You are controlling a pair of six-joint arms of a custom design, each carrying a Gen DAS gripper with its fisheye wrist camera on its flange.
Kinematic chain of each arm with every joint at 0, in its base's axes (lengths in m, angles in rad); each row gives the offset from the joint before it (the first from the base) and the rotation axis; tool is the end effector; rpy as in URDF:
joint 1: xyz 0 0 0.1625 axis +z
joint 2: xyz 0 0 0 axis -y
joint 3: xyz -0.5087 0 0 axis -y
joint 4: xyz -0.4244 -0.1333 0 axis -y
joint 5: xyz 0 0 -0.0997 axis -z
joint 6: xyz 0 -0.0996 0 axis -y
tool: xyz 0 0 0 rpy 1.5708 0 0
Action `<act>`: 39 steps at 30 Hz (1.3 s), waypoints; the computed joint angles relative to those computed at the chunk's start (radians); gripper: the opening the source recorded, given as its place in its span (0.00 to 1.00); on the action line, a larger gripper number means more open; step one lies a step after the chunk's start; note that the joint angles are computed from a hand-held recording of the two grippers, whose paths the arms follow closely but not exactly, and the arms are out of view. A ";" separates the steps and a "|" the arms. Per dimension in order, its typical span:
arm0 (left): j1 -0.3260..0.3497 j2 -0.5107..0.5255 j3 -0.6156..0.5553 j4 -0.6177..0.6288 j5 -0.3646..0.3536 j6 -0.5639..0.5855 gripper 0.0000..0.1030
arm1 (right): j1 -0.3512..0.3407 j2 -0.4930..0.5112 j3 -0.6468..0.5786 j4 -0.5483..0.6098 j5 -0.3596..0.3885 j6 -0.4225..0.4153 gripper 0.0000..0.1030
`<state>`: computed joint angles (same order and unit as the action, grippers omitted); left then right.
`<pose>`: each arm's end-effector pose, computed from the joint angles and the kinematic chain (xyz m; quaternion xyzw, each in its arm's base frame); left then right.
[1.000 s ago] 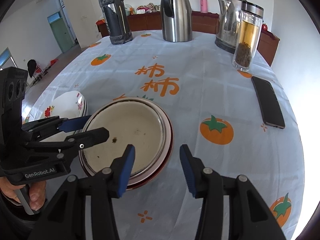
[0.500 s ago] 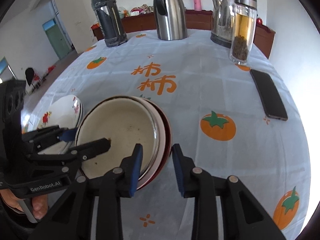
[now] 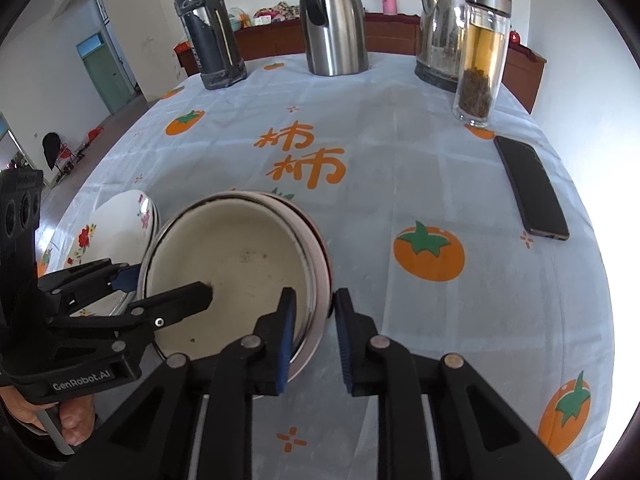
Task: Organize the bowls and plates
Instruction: 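Grasp the rims of the nested bowl stack with the left gripper, then lift the bowl stack with the left gripper and carry it over the plate stack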
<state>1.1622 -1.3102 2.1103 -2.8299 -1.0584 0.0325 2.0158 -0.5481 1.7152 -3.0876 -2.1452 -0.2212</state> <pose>-0.0532 -0.5813 0.3159 0.1498 0.9318 -0.2623 0.2013 0.3828 -0.6187 -0.0071 0.2622 -0.9086 0.1969 0.2586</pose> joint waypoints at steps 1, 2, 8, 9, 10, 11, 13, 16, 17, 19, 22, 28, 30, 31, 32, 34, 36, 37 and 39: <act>0.000 -0.003 0.000 0.003 -0.005 -0.002 0.49 | 0.003 -0.001 -0.003 0.002 -0.005 -0.004 0.16; 0.000 -0.003 -0.001 0.003 -0.006 -0.004 0.47 | 0.004 -0.003 -0.005 0.007 -0.007 -0.005 0.15; 0.000 -0.011 -0.002 0.018 -0.020 -0.018 0.44 | 0.003 -0.016 -0.018 0.062 -0.002 0.009 0.13; -0.001 -0.011 -0.001 0.018 -0.017 -0.017 0.44 | 0.004 -0.016 -0.021 0.068 -0.005 0.008 0.12; -0.003 -0.010 0.000 0.017 -0.012 -0.018 0.43 | 0.003 -0.016 -0.023 0.074 -0.005 0.009 0.12; 0.000 -0.011 -0.002 0.021 -0.016 -0.024 0.43 | 0.002 -0.017 -0.025 0.080 0.000 0.014 0.13; 0.009 -0.015 -0.008 0.031 -0.032 -0.039 0.42 | 0.001 -0.019 -0.029 0.094 0.008 0.022 0.13; 0.014 -0.021 -0.011 0.042 -0.041 -0.054 0.42 | 0.005 -0.020 -0.038 0.124 0.007 0.023 0.13; 0.014 -0.023 -0.011 0.044 -0.040 -0.058 0.42 | 0.008 -0.018 -0.043 0.135 0.003 0.020 0.13; 0.012 -0.031 -0.010 0.046 -0.039 -0.064 0.42 | 0.011 -0.021 -0.046 0.148 0.009 0.024 0.13; 0.006 -0.048 -0.004 0.033 -0.033 -0.064 0.42 | 0.019 -0.021 -0.053 0.159 0.015 0.019 0.13; -0.004 -0.089 0.012 0.002 -0.007 -0.060 0.41 | 0.045 -0.004 -0.079 0.172 0.015 0.006 0.13; -0.005 -0.096 0.015 -0.002 0.010 -0.053 0.41 | 0.051 0.001 -0.083 0.171 0.025 0.004 0.13; -0.003 -0.099 0.015 0.001 0.013 -0.057 0.41 | 0.054 0.003 -0.084 0.170 0.027 0.001 0.13; 0.001 -0.105 0.017 0.002 0.014 -0.059 0.40 | 0.060 0.007 -0.087 0.169 0.028 -0.004 0.13; 0.006 -0.117 0.024 0.003 0.011 -0.064 0.38 | 0.070 0.014 -0.091 0.158 0.025 -0.016 0.13; 0.005 -0.131 0.030 0.001 0.010 -0.066 0.38 | 0.078 0.016 -0.096 0.155 0.028 -0.021 0.13; 0.001 -0.136 0.034 -0.002 0.016 -0.067 0.38 | 0.081 0.017 -0.098 0.156 0.031 -0.023 0.13; -0.006 -0.145 0.038 -0.006 0.026 -0.064 0.38 | 0.088 0.021 -0.105 0.158 0.025 -0.027 0.13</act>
<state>1.1566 -1.4551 2.1486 -2.8357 -1.0321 -0.0319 2.1039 -0.5268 1.6102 -2.9295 -2.1197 -0.2486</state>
